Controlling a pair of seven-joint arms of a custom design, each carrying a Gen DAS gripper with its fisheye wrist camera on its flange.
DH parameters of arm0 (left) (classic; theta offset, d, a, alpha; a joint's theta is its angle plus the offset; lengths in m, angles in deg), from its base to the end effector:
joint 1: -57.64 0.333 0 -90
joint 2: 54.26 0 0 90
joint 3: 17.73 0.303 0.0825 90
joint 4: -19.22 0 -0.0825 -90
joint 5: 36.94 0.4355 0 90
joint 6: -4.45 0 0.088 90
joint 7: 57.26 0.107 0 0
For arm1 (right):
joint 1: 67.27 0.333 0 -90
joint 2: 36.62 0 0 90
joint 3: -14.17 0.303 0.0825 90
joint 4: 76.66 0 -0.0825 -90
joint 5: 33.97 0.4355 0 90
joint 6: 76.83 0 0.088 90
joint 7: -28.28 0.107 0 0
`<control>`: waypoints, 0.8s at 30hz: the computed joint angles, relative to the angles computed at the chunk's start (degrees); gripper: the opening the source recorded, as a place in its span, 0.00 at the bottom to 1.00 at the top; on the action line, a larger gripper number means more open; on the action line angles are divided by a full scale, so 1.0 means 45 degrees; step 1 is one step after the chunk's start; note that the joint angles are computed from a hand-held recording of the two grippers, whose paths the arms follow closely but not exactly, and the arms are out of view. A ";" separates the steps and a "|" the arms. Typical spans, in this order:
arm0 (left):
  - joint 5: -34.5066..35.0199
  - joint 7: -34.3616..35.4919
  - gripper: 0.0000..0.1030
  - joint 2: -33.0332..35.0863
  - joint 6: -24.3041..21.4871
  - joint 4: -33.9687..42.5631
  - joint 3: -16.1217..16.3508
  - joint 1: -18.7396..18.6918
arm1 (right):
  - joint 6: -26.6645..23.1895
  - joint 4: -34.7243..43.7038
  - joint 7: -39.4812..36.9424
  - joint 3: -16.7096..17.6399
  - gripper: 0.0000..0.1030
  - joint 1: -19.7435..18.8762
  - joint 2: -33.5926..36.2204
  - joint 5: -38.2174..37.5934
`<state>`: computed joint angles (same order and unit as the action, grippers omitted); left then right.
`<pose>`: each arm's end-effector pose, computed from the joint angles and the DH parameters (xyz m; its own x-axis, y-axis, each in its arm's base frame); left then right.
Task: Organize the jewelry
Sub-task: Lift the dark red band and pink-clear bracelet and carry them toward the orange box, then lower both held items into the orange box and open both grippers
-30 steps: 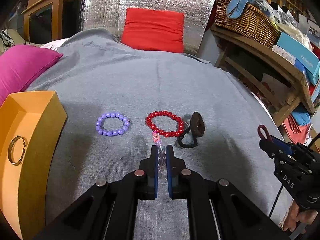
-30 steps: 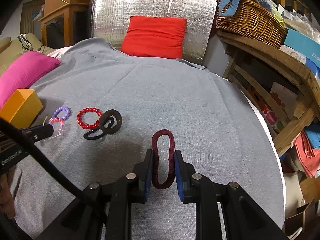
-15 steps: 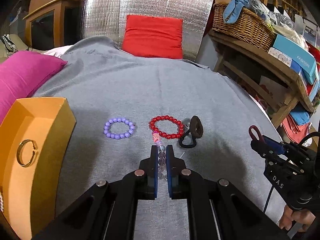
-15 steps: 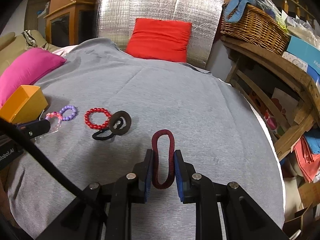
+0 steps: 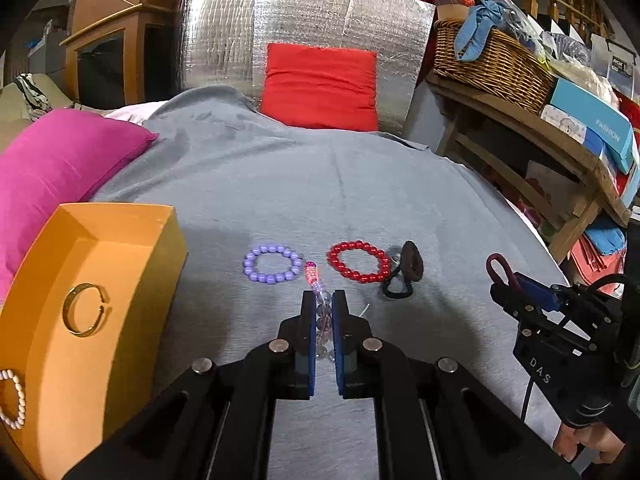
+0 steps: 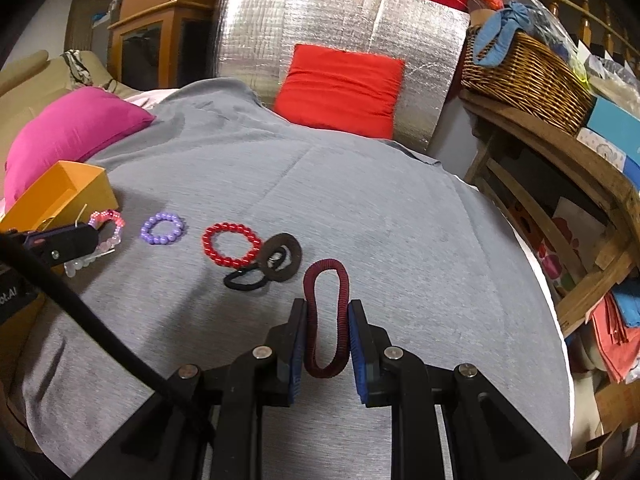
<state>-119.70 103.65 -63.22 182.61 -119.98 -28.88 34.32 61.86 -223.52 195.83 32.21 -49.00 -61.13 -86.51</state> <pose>0.4686 -0.2197 0.3650 -0.4636 -0.8738 0.1465 -0.6336 0.2114 -0.7443 0.3903 0.2763 0.3942 -0.1720 -0.9611 0.2161 -0.7083 -0.0318 -0.7051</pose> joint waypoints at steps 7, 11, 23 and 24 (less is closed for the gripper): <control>-0.0445 0.0471 0.07 -0.0461 -0.0051 -0.0260 0.0175 0.0120 | -0.0038 0.0534 0.0163 0.0138 0.22 0.0128 0.0587 -0.0455; -0.0661 0.0703 0.07 -0.0749 -0.0087 -0.0446 0.0272 0.0222 | -0.0120 0.0835 0.0309 0.0126 0.22 0.0298 0.0924 -0.0711; -0.1212 0.1205 0.07 -0.1399 -0.0018 -0.0856 0.0370 0.0500 | -0.0400 0.1588 0.0513 -0.0073 0.22 0.0892 0.1837 -0.1325; -0.1284 0.1270 0.07 -0.1446 0.0000 -0.0884 0.0384 0.0525 | -0.0458 0.1655 0.0542 -0.0074 0.22 0.0941 0.1919 -0.1402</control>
